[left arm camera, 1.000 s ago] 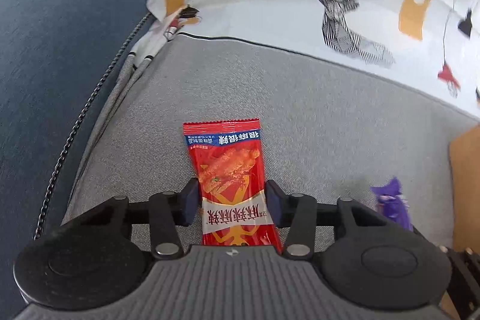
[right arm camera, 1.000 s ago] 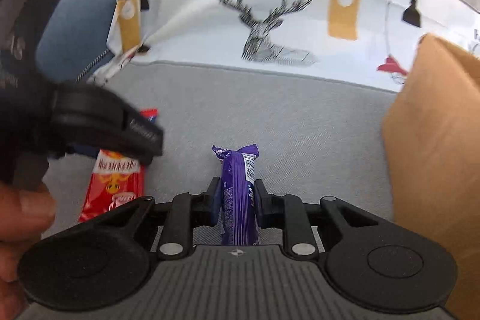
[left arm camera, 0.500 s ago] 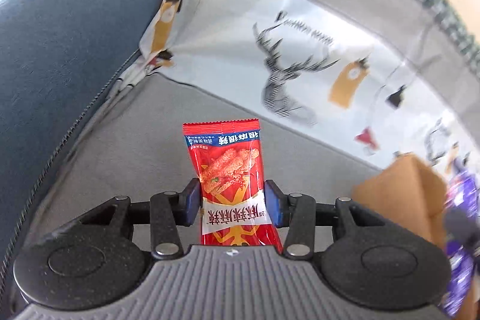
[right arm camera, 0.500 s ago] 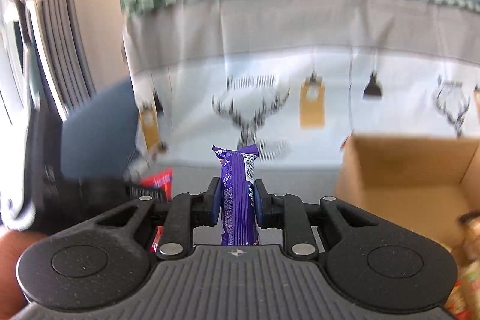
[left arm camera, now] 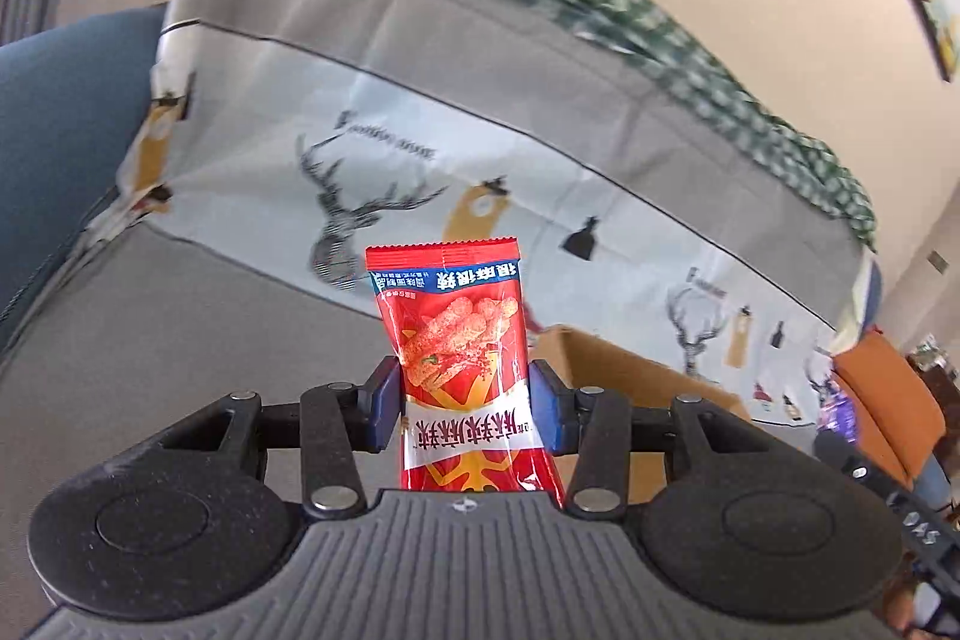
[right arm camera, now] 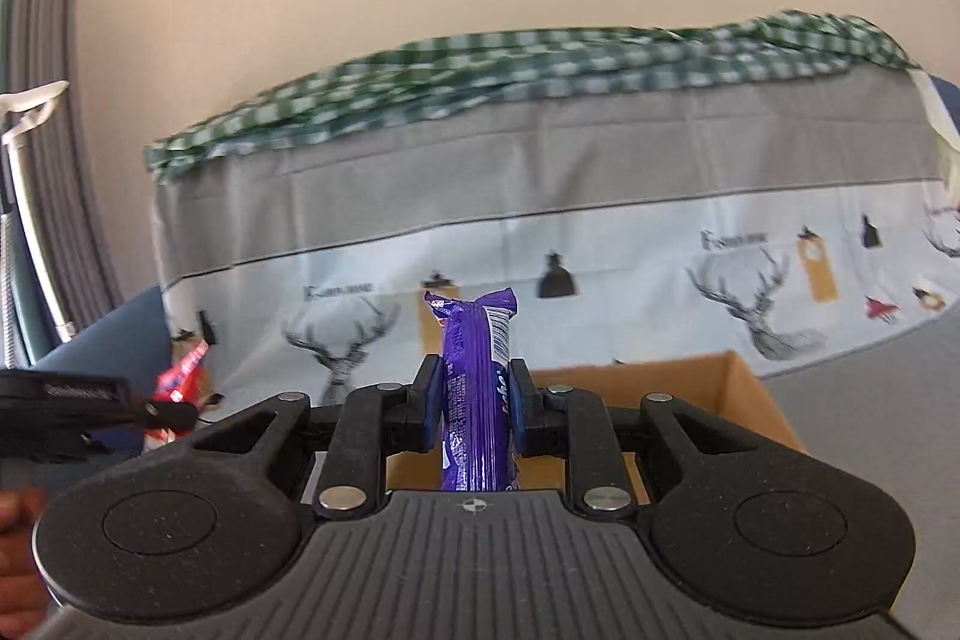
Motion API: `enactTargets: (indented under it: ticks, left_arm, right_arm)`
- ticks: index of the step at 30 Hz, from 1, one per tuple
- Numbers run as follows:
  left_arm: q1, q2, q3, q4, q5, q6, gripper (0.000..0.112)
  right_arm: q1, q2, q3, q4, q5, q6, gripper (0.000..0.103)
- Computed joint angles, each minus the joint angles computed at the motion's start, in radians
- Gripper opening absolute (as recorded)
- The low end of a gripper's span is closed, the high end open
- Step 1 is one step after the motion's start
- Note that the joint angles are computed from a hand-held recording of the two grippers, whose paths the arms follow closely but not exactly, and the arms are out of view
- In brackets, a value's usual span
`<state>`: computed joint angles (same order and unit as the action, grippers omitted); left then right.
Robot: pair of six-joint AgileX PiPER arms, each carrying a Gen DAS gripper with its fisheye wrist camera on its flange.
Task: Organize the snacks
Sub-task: 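Lift the purple bar and red spicy-strip packet and carry them over the box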
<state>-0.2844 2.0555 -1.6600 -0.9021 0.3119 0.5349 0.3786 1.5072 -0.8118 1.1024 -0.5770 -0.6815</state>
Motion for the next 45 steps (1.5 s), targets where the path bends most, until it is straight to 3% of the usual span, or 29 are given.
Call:
enactTargets:
  ticks: [5,9,17,30,45]
  left_arm:
    - [-0.048,0.013,-0.003,-0.249,0.008,0.250,0.049]
    - [-0.088,0.044,-0.040,-0.324,0.020,0.340,0.049]
    - [-0.158,0.094,-0.095,-0.350,0.042,0.410,0.049]
    - [-0.216,0.106,-0.083,-0.426,0.039,0.572,0.049]
    - [-0.218,0.112,-0.098,-0.371,0.037,0.522,0.049]
  right_arm:
    - [-0.074,-0.026,0.085,-0.073,-0.001,0.047,0.023]
    - [-0.131,-0.038,0.122,-0.108,0.011,0.067,0.023]
    - [-0.201,-0.050,0.155,-0.145,0.028,0.108,0.023]
    - [-0.179,-0.027,0.136,-0.147,0.020,0.085,0.023]
    - [-0.183,-0.032,0.140,-0.155,0.026,0.083,0.023]
